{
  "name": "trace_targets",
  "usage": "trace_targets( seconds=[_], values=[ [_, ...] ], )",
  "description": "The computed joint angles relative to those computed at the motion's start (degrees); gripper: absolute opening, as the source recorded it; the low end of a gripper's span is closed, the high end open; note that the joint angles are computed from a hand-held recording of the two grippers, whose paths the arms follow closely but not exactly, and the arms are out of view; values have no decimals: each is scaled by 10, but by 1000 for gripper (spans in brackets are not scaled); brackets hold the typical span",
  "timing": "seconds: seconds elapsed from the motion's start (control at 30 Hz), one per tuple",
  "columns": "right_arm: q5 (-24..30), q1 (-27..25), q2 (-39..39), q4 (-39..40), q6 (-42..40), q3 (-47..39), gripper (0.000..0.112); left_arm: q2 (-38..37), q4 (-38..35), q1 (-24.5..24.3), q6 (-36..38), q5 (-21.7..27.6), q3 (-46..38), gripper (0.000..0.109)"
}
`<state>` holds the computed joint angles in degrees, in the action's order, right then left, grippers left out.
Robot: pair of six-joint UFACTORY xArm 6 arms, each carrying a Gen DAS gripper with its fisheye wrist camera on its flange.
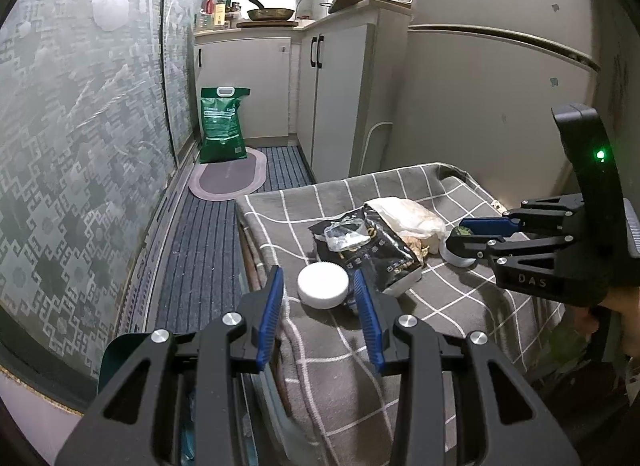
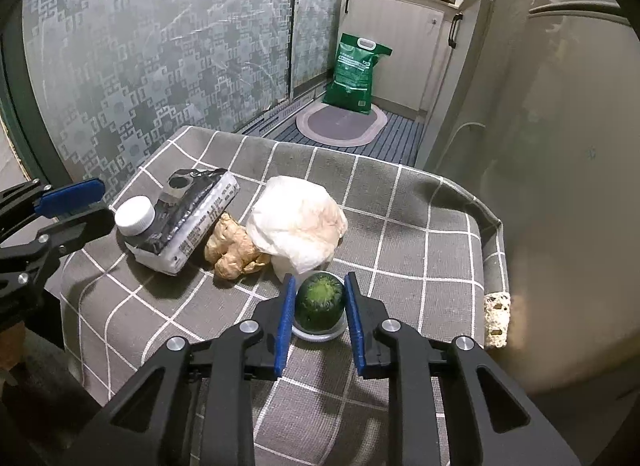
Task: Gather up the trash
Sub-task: 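Grasp the white lid with the left tool while the right tool grasps the green lime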
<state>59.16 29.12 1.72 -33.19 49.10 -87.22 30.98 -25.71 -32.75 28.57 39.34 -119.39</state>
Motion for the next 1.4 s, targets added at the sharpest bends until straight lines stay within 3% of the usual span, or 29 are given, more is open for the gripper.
trace_targets(
  seconds=[0.5,0.67,0.7,1.0,1.4],
  values=[
    [-72,-9,-52,-9,43,43,24,42,59,-6,-58,25,-55,43],
    [-121,-22,-77,13,60,74,24,57,68,-7,-73,35,-77,40],
    [-130,-24,-81,18,63,79,24,61,70,-6,-74,40,-84,36],
    [-131,-25,-85,20,68,79,24,50,49,-5,-58,38,-71,32],
    [-116,-4,-7,23,43,-22,24,20,-31,22,-46,27,-54,32]
  ],
)
